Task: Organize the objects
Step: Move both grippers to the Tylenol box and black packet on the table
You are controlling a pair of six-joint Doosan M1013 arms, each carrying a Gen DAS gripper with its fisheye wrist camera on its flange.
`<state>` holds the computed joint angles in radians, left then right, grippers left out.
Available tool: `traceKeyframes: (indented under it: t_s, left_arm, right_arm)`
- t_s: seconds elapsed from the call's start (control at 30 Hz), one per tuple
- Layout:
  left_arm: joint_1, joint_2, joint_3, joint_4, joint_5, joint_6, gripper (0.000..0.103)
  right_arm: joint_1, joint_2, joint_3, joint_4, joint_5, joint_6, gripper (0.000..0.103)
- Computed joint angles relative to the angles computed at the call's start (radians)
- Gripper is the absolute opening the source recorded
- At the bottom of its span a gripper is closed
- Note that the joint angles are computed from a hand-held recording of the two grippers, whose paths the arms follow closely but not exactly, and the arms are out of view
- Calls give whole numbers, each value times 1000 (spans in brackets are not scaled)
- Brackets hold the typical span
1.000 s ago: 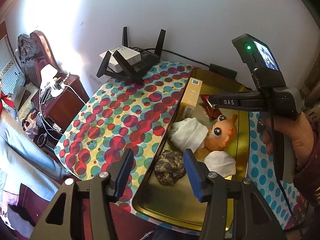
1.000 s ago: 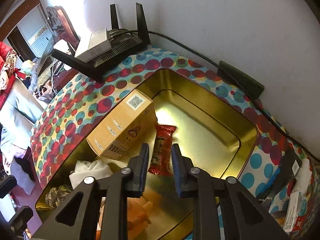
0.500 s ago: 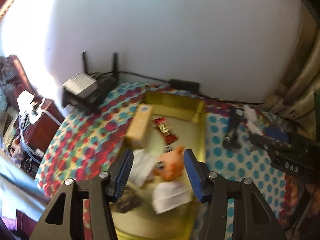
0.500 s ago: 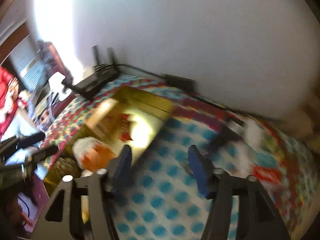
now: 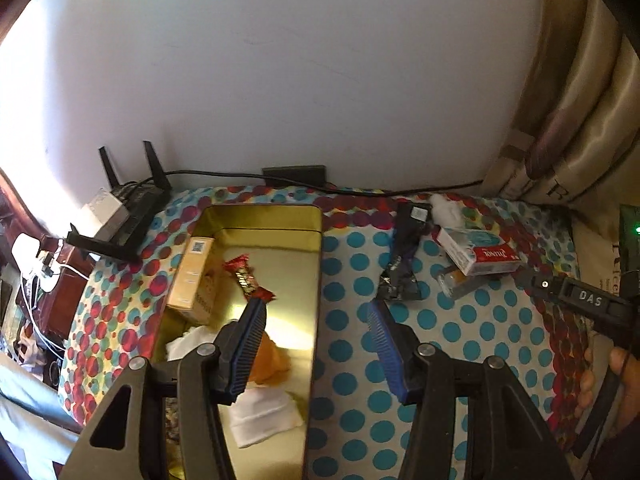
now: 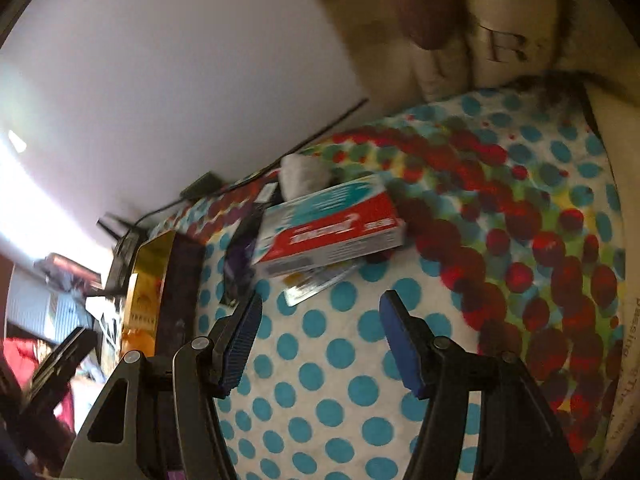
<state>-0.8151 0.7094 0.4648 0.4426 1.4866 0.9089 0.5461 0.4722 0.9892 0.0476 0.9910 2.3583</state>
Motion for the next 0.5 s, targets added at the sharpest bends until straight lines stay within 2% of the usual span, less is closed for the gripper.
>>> traceKeyframes:
  t_s: [0.07, 0.2, 0.3, 0.37, 0.43, 0.47, 0.5]
  left_arm:
    - [2, 16, -26, -16, 11, 2, 54]
    - [8, 58, -103, -57, 35, 2, 54]
    - [11, 133, -247, -67, 103, 35, 54]
    - [15, 186, -357, -77, 150, 42, 54]
    - [17, 194, -378, -81, 146, 35, 54]
    - [16, 195, -379, -77, 144, 35, 54]
    - [15, 199, -386, -73, 148, 38, 54]
  right_arm:
    - [5, 8, -15, -43, 22, -14, 60]
    - [37, 43, -88, -185, 124, -134, 60]
    - [21, 38, -74, -109, 83, -158, 60]
    - [31, 51, -100, -167, 117, -168, 60]
    - [37, 76, -148, -192, 166, -280, 63]
    - [36, 87, -173, -180, 192, -357, 70]
    - [29, 105, -211, -148, 231, -460, 72]
